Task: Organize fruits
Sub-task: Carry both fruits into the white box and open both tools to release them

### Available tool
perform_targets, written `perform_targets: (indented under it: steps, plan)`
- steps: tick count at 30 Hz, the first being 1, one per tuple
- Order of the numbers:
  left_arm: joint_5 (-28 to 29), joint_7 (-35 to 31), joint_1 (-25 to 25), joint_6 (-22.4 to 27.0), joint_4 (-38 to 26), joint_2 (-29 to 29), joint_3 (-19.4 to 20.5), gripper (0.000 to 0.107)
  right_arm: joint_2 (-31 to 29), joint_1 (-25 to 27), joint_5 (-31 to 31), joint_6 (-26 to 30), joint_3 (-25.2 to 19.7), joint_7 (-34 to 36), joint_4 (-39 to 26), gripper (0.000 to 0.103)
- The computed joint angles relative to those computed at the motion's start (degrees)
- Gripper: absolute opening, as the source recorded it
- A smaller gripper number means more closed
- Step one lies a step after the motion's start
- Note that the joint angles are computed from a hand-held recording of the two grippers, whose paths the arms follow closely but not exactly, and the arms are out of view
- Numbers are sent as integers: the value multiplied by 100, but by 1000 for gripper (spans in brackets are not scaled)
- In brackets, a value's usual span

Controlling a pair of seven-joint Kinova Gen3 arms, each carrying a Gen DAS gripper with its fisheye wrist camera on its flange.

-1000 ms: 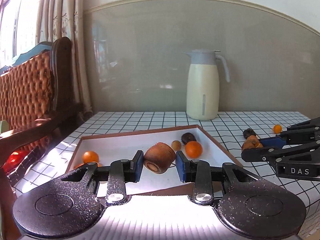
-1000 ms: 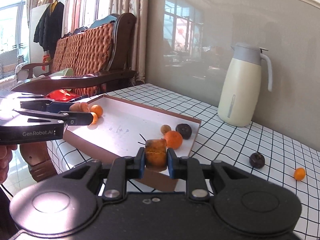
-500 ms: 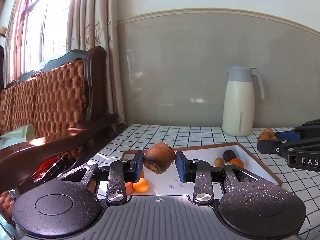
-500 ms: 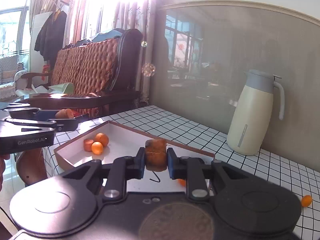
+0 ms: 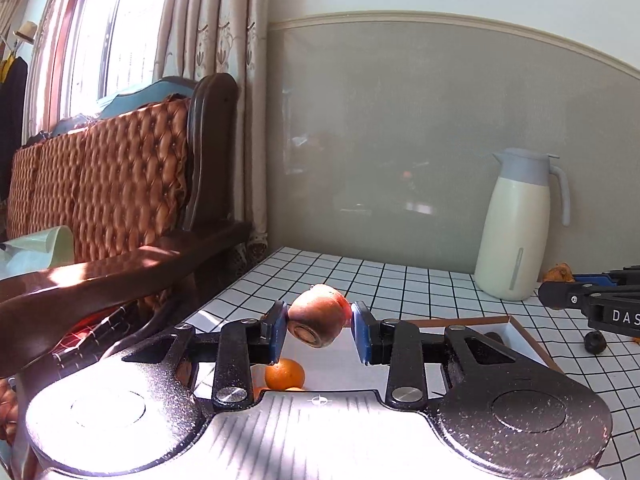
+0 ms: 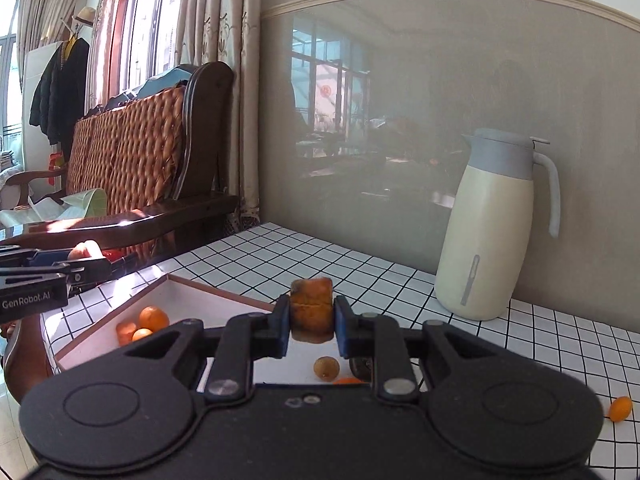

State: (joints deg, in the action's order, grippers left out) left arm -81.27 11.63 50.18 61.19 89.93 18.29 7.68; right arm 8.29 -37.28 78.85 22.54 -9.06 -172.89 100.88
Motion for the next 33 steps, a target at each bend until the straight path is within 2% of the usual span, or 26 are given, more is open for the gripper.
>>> perform_targets:
  steps: [6,14,18,28,33]
  plan:
    - [136,-176,-175,-253,-144,120,-92,35,106,47,-155,-43,62,179,-98,13]
    - [498,-583,-342,-663,-383,278,-276,35,269,71,-964,-226,311,889,-331,13]
    - [615,-584,-339,-773,-424,338,-395,35,360,78,-1585,-343,451,1348,-441,13]
    - [750,-570,-378,-981,-450,380,-561,35,546,-119,-2405,-302,778,2195,-668,13]
    - [827,-635,-388,-1030,-468,397,-590,35,584,-261,-2640,-324,974,2394,-709,13]
